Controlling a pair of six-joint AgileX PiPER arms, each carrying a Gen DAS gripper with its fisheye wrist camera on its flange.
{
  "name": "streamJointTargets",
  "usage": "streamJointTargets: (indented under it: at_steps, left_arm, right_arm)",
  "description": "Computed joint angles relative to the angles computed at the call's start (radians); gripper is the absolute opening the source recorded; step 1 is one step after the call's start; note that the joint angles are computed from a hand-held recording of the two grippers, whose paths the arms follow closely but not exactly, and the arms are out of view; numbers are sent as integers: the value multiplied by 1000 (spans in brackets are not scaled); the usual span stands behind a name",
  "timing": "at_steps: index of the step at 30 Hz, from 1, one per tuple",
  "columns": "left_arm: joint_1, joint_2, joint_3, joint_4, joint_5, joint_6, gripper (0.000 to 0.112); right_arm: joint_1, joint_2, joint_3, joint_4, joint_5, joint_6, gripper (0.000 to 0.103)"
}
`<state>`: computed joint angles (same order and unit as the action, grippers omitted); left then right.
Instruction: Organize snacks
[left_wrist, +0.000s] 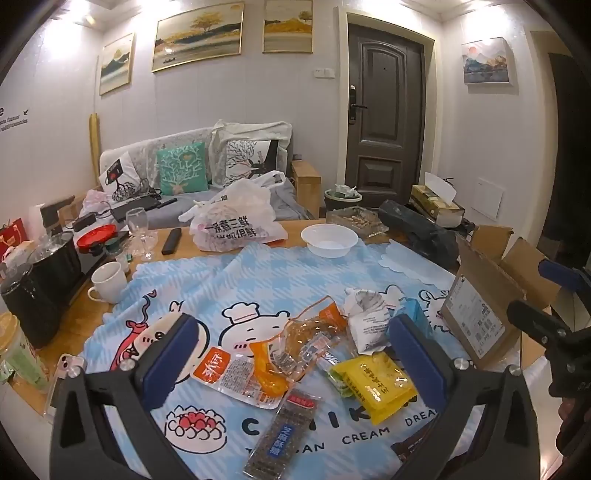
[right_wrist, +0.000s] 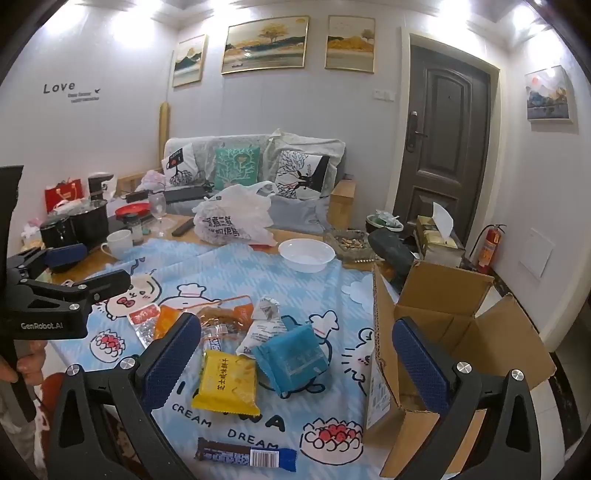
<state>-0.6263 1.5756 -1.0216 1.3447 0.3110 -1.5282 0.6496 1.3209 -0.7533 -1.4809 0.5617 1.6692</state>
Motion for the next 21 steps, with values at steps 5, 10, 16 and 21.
streamJointTargets:
  at_steps: [5, 10, 16, 21]
  left_arm:
    - [3, 0, 1, 4, -5, -4, 102]
    - [-5, 10, -7, 9, 0, -14, 102]
    - [-10, 7, -8, 0, 2, -3, 102]
    - [-6, 3, -2, -4, -14, 9, 102]
  right_arm:
    - [-1, -1, -2, 12, -5, -6, 103]
    - [2, 0, -2, 8, 0, -3, 103]
    - [4, 3, -3, 6, -1, 1, 103]
    - [-1, 1, -3, 10, -10, -6, 103]
